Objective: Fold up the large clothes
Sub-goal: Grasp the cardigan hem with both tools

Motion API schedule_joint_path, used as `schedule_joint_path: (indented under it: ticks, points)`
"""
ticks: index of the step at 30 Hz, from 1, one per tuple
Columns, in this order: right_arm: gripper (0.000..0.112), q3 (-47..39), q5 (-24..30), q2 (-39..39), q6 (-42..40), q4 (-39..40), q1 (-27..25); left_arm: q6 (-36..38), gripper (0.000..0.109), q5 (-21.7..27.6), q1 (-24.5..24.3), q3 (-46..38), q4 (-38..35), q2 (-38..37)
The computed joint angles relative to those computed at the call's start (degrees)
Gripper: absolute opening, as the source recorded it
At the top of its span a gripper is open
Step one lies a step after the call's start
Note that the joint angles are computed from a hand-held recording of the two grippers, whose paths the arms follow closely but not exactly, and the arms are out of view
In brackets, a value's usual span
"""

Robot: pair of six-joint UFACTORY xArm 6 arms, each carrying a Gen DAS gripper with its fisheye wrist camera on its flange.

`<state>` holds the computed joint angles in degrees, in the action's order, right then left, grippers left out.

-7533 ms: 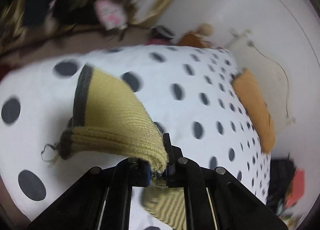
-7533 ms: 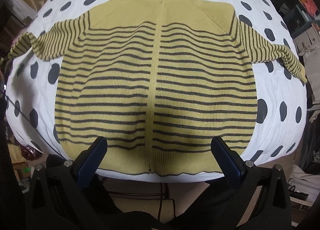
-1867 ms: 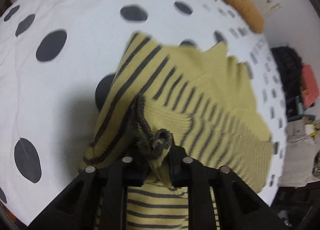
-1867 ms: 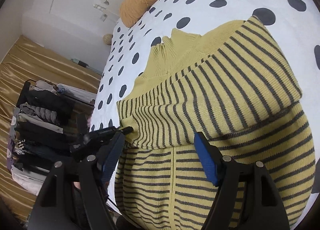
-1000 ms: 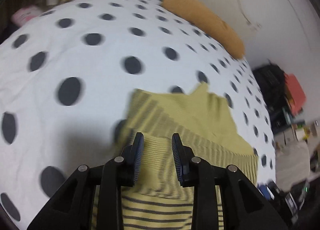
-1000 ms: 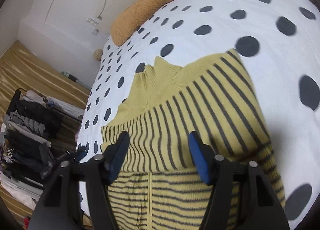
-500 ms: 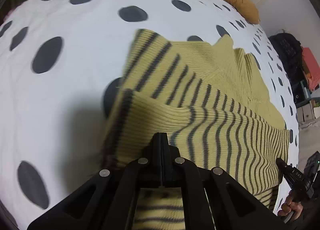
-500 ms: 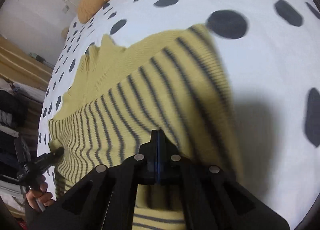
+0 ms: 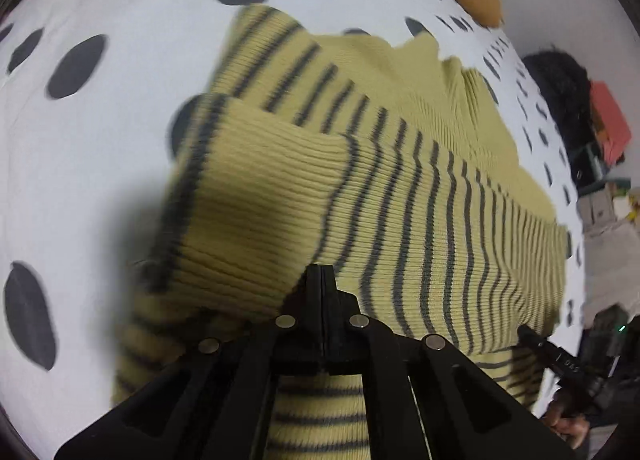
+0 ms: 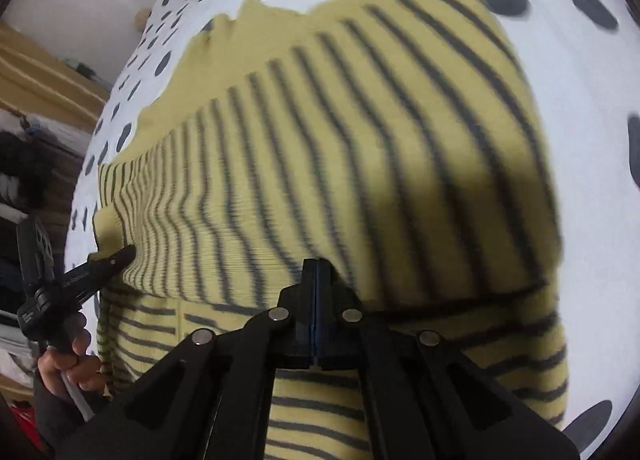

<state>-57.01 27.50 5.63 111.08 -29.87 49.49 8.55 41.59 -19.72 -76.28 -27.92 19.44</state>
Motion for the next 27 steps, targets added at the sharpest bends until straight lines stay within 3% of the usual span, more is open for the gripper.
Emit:
schedule_joint_path:
  ticks: [2,3,4,5,6,7,9,13,19,20,23,24,27]
  points:
    - [0.0,4.24,1.34,-5.22,6.82,-3.53,0.79,1.1,0.002,-0.36,1.5,2.92,-0.19,-3.9]
    - [0.003,5.12,3.94,-7.58,8.16,-4.38,1.86,1.9,0.01,-0.17,2.27,5.13,-0.43,-6.87]
    - [0.003,5.34,7.26,-9.6,8.12,-4.34,3.28,0.83,0.042,-0.58,2.86,7.18,1.72,-9.1]
    - [0.005,5.27,10.9,-11.27,8.22,-4.43,4.9,0.16,0.061,-1.64,4.0,10.37,3.83,-12.27]
    - [0.013,5.36,13.9,-12.76,8.49,-4.36,6.51,0.15,0.088,-4.42,4.8,14.34,4.86,-15.62]
    - [0.02,5.67,16.16,-14.02,8.64,-3.73,7.83,1.36,0.091,-5.78,5.97,17.22,5.2,-18.27]
    - [0.056,6.8,19.64,-16.08,9.98,-1.26,11.32,4.12,0.091,-5.77,8.93,22.68,8.06,-23.17]
    - [0.057,10.98,17.87,-18.39,11.9,2.24,14.8,7.46,0.091,-3.23,14.54,28.88,11.64,-28.48]
    - [0.064,12.33,12.31,-16.36,17.47,-0.57,16.99,16.34,0.086,1.56,15.85,32.2,3.4,-28.24]
    - [0.063,12.31,11.18,-15.95,18.74,-2.04,17.05,15.92,0.082,1.48,15.4,32.82,3.23,-28.62]
    - [0.021,14.2,4.21,-16.13,24.5,-9.08,16.39,15.0,0.039,1.42,15.15,34.93,4.63,-31.03]
    - [0.013,14.69,2.98,-16.43,27.36,-11.83,16.55,16.5,0.006,3.91,16.33,34.73,1.75,-31.75]
    - [0.008,15.8,0.47,-18.06,40.4,-24.93,17.56,17.0,0.007,5.91,18.77,35.11,-0.04,-33.47]
